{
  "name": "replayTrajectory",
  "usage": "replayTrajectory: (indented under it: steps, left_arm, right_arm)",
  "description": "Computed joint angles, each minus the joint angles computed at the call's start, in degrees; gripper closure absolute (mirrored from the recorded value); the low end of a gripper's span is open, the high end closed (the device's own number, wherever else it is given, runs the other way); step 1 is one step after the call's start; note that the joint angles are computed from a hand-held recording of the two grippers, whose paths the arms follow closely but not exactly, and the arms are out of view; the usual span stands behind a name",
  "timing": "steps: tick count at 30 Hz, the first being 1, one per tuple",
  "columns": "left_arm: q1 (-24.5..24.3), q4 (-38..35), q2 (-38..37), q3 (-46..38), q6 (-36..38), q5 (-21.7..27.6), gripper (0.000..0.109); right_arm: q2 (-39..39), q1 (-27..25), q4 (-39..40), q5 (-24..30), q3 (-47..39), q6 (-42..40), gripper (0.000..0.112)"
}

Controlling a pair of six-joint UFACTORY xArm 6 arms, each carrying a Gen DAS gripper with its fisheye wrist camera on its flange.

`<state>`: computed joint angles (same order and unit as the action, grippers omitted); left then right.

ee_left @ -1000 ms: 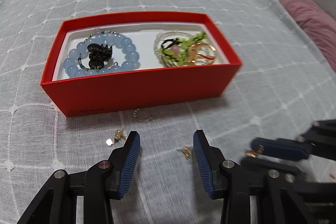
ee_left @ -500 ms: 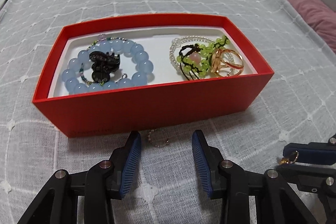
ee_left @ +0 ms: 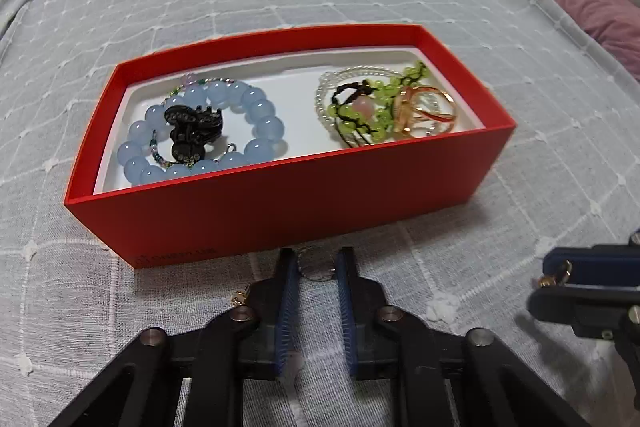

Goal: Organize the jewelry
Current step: 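Move the left gripper to the small silver hoop earring while the right holds the flower earring, then close the left gripper on the silver hoop earring and lift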

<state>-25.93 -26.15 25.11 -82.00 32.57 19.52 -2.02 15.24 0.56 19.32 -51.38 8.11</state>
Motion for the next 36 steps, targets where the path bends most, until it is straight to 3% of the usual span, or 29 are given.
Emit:
replayTrajectory:
  steps: [8, 9, 12, 14, 19, 26, 29, 30, 33, 34, 36]
  left_arm:
    - [0.35, -0.37, -2.13, 1.93, 1.99, 0.88, 0.107]
    - [0.31, -0.68, -2.33, 2.22, 2.31, 0.83, 0.105]
    - [0.4, 1.33, -2.15, 2.33, 1.15, 0.79, 0.081]
    - [0.45, 3.83, -1.97, 2.53, -1.26, -0.2, 0.077]
    - [0.7, -0.01, -1.89, 1.71, 1.05, 1.25, 0.076]
    - [0.61, 0.84, -0.53, 0.48, 1.95, 2.52, 0.077]
    - [0.65, -0.17, -0.24, 0.03, 2.77, 2.93, 0.084]
    - [0.58, -0.34, -0.36, 0.23, 3.03, 2.76, 0.092]
    - [0.22, 1.23, -0.87, 1.25, 2.88, 1.41, 0.094]
    - [0.18, 1.26, -1.01, 1.43, 3.01, 1.24, 0.102]
    - [0.17, 0.94, -1.32, 1.65, 3.31, 1.33, 0.105]
  right_arm:
    - [-1.16, 0.01, -1.25, -0.24, 0.64, 1.83, 0.096]
    - [-1.15, 0.05, -1.3, -0.1, 0.62, 1.93, 0.096]
    - [-0.81, 0.23, -1.42, 0.16, 0.37, 1.9, 0.096]
    - [-0.4, 0.36, -1.18, 0.31, 0.02, 1.55, 0.096]
    - [0.36, 0.23, -0.39, 0.38, -0.65, 0.31, 0.096]
    - [0.71, -0.07, 0.19, 0.4, -0.84, -0.33, 0.096]
    - [0.66, -0.02, 0.12, 0.32, -0.78, -0.24, 0.096]
    - [0.69, -0.04, 0.09, 0.31, -0.79, -0.18, 0.096]
    - [0.68, -0.05, -0.22, 0.18, -0.78, 0.2, 0.096]
    - [0.61, -0.03, -0.42, 0.13, -0.73, 0.47, 0.096]
    - [0.55, -0.06, -0.71, 0.0, -0.69, 0.91, 0.096]
